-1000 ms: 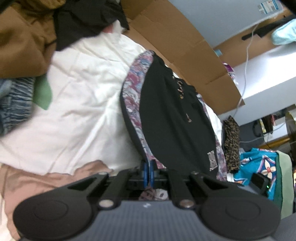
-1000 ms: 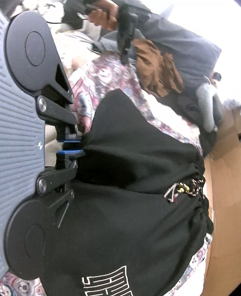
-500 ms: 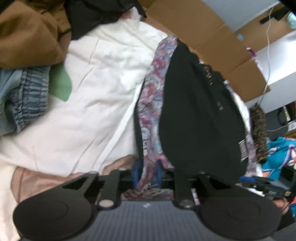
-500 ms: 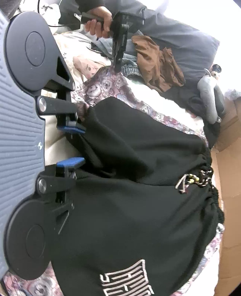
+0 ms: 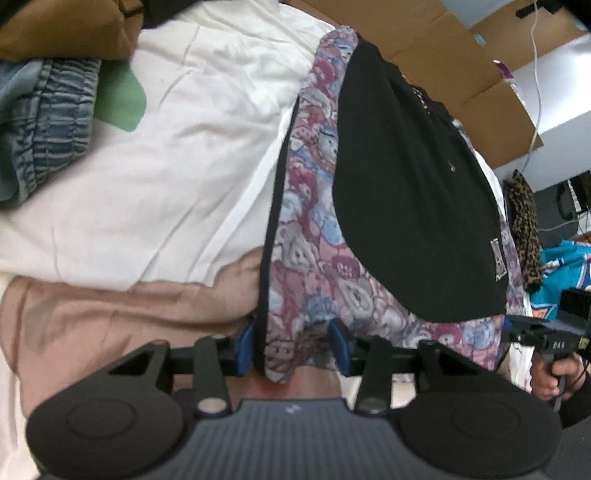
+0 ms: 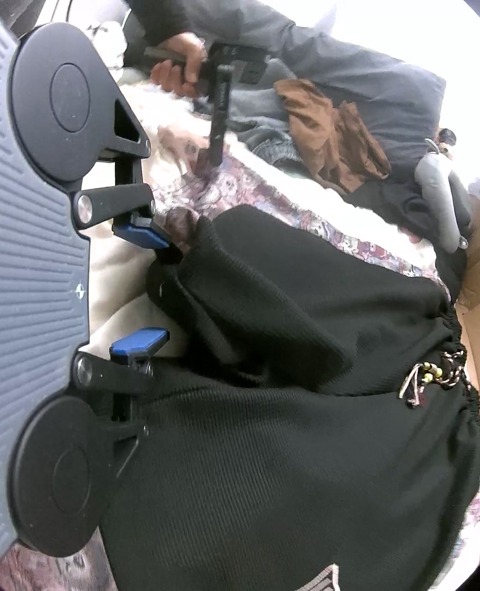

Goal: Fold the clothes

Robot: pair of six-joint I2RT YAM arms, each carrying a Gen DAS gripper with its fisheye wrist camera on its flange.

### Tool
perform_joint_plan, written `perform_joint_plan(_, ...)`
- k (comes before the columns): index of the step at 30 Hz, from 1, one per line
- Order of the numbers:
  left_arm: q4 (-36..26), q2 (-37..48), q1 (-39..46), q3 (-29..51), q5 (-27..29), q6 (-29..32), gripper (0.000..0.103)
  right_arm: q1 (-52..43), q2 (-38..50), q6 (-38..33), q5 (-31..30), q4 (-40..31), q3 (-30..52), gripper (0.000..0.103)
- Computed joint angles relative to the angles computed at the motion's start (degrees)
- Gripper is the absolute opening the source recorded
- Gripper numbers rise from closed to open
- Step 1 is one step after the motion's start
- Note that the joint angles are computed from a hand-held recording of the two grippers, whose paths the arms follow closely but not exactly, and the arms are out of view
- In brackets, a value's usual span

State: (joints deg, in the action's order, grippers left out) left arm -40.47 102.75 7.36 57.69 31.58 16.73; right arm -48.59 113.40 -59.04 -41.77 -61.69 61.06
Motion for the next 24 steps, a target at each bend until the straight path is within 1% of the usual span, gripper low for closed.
perform_joint_plan(1,0.2,-0.2,-0.1,-0.3,-0.3,0.0,0.026,0.3,0.7,0.7,-0.3,0.1,0.2,0.055)
perform_joint_plan(3,0.3,-0.4,-0.4,-0.7,-0.7,0.3,0.017,1.3,1.8,2.4,-0.8,0.8,0.2,0.055)
perform_joint_plan(4,0.4,-0.6,-0.5,-0.8,-0.8,0.5,0.016,1.9,2.4,3.3,-1.2,1.1,0.3,0.055)
perform_joint_plan(6,0.4,-1.3,-0.5,-0.9,-0.6,0.6,0.011,3.5,3.2,5.4,-2.1,2.2,0.2,0.055)
perform_joint_plan(8,0.2,-2.0,-0.3,-0.8,-0.3,0.6,0.009,5.2,3.3,7.7,-2.2,4.2,-0.6,0.054)
perform_joint_plan(9,-0.1,-2.5,-0.1,-0.6,0.0,0.5,0.008,5.8,3.1,8.1,-2.0,4.6,-0.8,0.045)
perform_joint_plan(10,-0.4,-3.0,0.1,-0.3,0.3,0.5,0.008,6.1,2.7,7.9,-1.9,4.5,-0.9,0.025)
perform_joint_plan(12,-1.0,-3.9,0.6,0.2,0.8,0.3,0.008,6.7,2.0,7.4,-1.5,4.2,-1.0,0.008)
perform_joint_plan(13,-1.3,-4.3,0.8,0.5,1.1,0.3,0.007,6.5,1.8,6.5,-1.5,3.2,-0.6,0.005)
perform_joint_plan(15,-1.8,-5.1,1.7,1.3,2.2,-0.5,0.007,5.0,1.8,3.1,-1.7,-1.0,1.4,0.004)
perform_joint_plan(19,-2.3,-6.0,2.6,3.0,4.0,-2.7,0.007,1.0,1.2,-4.2,-1.1,-10.0,6.6,0.003)
perform_joint_plan(24,-4.8,-7.5,3.8,5.0,6.9,-4.7,0.006,-3.3,2.7,-12.2,-0.1,-21.2,14.6,0.002)
